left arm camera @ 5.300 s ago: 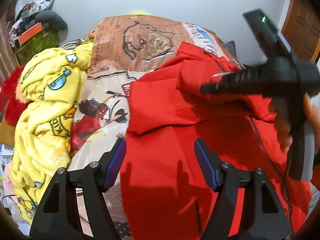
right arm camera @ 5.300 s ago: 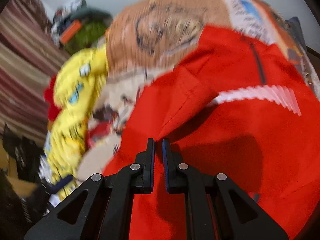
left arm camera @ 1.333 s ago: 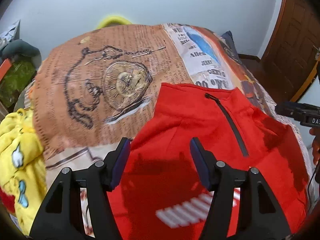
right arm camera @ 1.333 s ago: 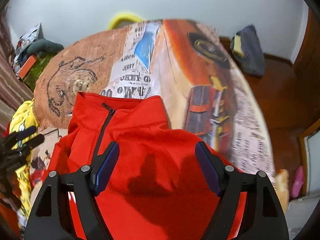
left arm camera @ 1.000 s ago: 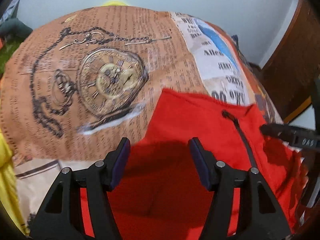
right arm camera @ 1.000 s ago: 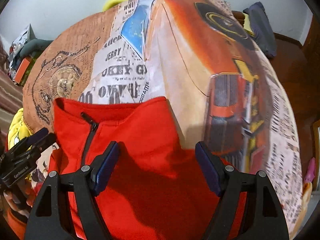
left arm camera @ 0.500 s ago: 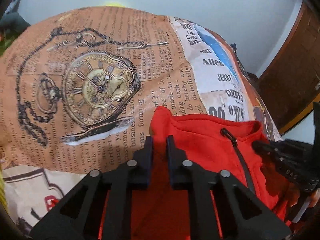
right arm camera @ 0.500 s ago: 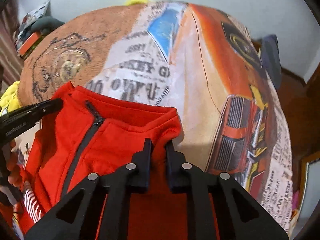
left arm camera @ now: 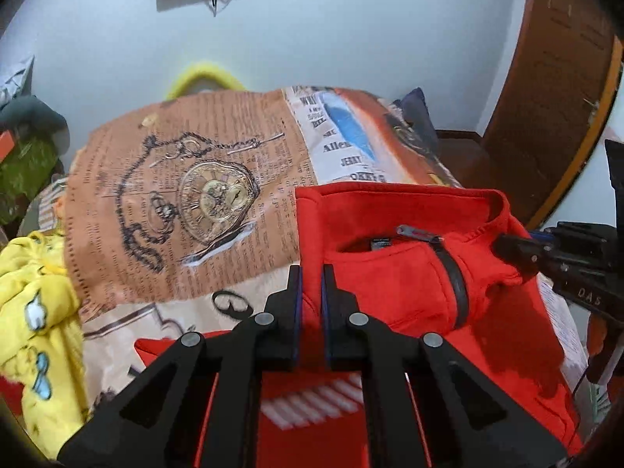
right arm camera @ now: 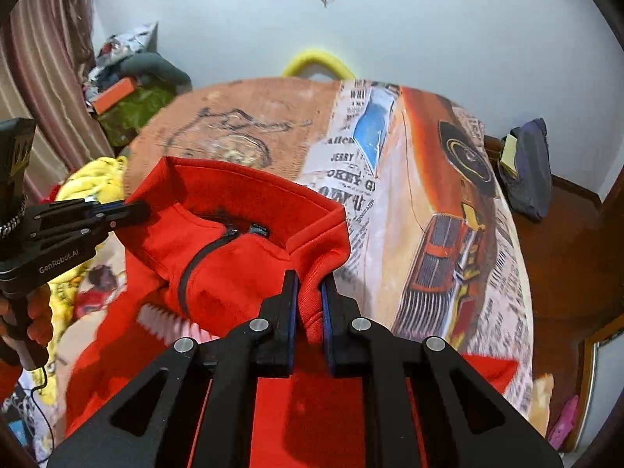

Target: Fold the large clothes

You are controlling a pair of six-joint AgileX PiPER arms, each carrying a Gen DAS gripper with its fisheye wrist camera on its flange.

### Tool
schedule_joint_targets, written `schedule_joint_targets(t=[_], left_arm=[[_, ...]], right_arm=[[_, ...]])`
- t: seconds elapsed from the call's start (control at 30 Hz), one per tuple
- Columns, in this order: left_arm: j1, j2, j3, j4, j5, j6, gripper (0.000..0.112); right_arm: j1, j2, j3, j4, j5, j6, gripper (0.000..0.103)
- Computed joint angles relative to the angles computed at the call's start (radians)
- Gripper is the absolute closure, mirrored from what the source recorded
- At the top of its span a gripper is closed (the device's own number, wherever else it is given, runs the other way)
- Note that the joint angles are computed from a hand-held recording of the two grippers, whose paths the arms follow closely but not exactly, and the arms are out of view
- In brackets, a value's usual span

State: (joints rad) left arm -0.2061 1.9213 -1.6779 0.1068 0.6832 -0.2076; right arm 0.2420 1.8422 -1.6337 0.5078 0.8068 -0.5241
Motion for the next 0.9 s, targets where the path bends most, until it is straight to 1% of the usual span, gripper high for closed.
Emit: schedule_joint_targets(t=[0.07, 0.17, 0.2, 0.23, 0.37, 0.47, 0.57, 0.63, 0.77, 0.83, 0.9], left_arm=[[-0.015, -0.097, 0.120, 0.022, -0.046, -0.030, 0.106], [-0.016, -0.211, 0.256, -0.061, -0.075, 0.012, 0.106], [-0.022, -0.248, 0.303, -0.078, -0.079, 0.020, 0.106], [-0.028, -0.273, 0.340, -0.083, -0.085, 0.024, 0.105], [-0.092, -0.393, 0.528, -0.021, -0.127, -0.053, 0.105], [-0.132, -0.437, 0.626, 0.034, -0.158, -0.121, 0.105], [-0.191, -0.457, 0.708, 0.170, -0.177, -0.264, 0.105], [-0.215, -0.468, 0.746, 0.209, -0.186, -0.310, 0.105], [-0.236, -0.497, 0.838, 0.185, -0.231, -0.310, 0.105], [-0.245, -0.492, 0.868, 0.199, -0.233, -0.330, 0.105], [-0.257, -0.483, 0.890, 0.224, -0.233, -0.358, 0.105]], right_arm=[[-0.015, -0.072, 0.080, 0.037, -0.007, -0.035, 0.094], [-0.047, -0.151, 0.179, 0.111, 0.009, -0.099, 0.094], [-0.052, -0.187, 0.225, 0.123, 0.013, -0.113, 0.094], [-0.044, -0.191, 0.233, 0.117, 0.011, -0.106, 0.094], [-0.034, -0.271, 0.371, 0.116, 0.000, -0.129, 0.094], [-0.035, -0.322, 0.470, 0.128, -0.010, -0.151, 0.094], [-0.041, -0.363, 0.560, 0.149, -0.011, -0.176, 0.094], [-0.038, -0.386, 0.609, 0.147, -0.016, -0.182, 0.094], [-0.026, -0.425, 0.692, 0.136, -0.038, -0.191, 0.094], [-0.017, -0.439, 0.726, 0.121, -0.056, -0.189, 0.093], [-0.014, -0.444, 0.749, 0.125, -0.054, -0.200, 0.093]])
